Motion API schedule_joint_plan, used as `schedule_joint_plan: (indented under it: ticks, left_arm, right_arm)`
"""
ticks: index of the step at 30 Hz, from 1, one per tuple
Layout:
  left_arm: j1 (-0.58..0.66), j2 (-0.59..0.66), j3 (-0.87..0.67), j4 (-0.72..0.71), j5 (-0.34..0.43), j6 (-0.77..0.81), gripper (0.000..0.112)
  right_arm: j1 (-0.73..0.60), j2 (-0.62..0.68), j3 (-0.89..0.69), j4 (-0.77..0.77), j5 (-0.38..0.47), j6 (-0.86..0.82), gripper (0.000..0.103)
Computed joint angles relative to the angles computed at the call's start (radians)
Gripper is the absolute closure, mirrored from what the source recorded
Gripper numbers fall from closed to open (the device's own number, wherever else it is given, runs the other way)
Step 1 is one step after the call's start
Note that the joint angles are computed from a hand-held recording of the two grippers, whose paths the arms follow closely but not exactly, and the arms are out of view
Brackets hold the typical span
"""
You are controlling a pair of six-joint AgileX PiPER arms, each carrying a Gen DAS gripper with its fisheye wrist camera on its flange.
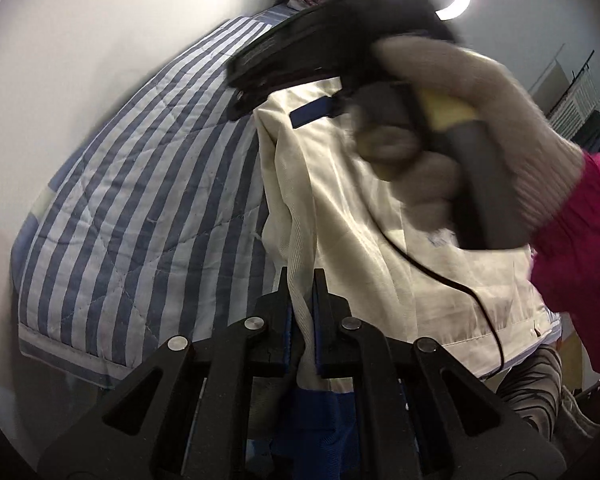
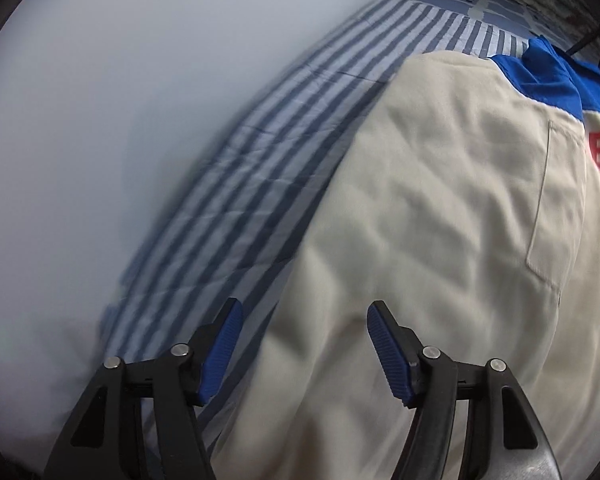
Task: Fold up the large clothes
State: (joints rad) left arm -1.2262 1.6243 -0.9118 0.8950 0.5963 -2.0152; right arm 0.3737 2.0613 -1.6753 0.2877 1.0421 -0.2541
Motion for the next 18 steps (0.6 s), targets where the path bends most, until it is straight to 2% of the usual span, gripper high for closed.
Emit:
schedule_joint_plan:
  ticks: [1,2,5,7,10,12,18]
  left_arm:
    - [-0.002,0.009,-0.014,-0.005,0.009,0.012,0.107]
    - [-0.002,0.020,-0.032,-0.014,0.022,0.031,0.107]
    - [0.007,0.057,-0.093,-0.043,0.045,0.087,0.107]
    - [0.014,0.078,-0.136,-0.066,0.053,0.130,0.107]
    - [0.008,0.112,-0.218,-0.094,0.096,0.206,0.107]
    - [-0.003,0.139,-0.285,-0.107,0.135,0.254,0.107]
    - [-0.033,0.250,-0.535,-0.168,0.245,0.432,0.107]
  right_arm:
    - [0.016,0.027,-0.031,-0.050,0.003,0.031,0.048]
    - [0.023,0.045,-0.052,-0.075,0.008,0.045,0.067]
    - [0.012,0.071,-0.078,-0.074,0.011,0.044,0.089]
    - [-0.018,0.062,-0.068,-0.031,0.008,0.015,0.098]
    - [-0.110,0.055,-0.078,0.083,0.040,-0.088,0.100]
    - [-0.173,0.007,-0.028,0.173,0.045,-0.170,0.100]
    - [-0.386,-0.074,0.024,0.407,0.138,-0.381,0.101]
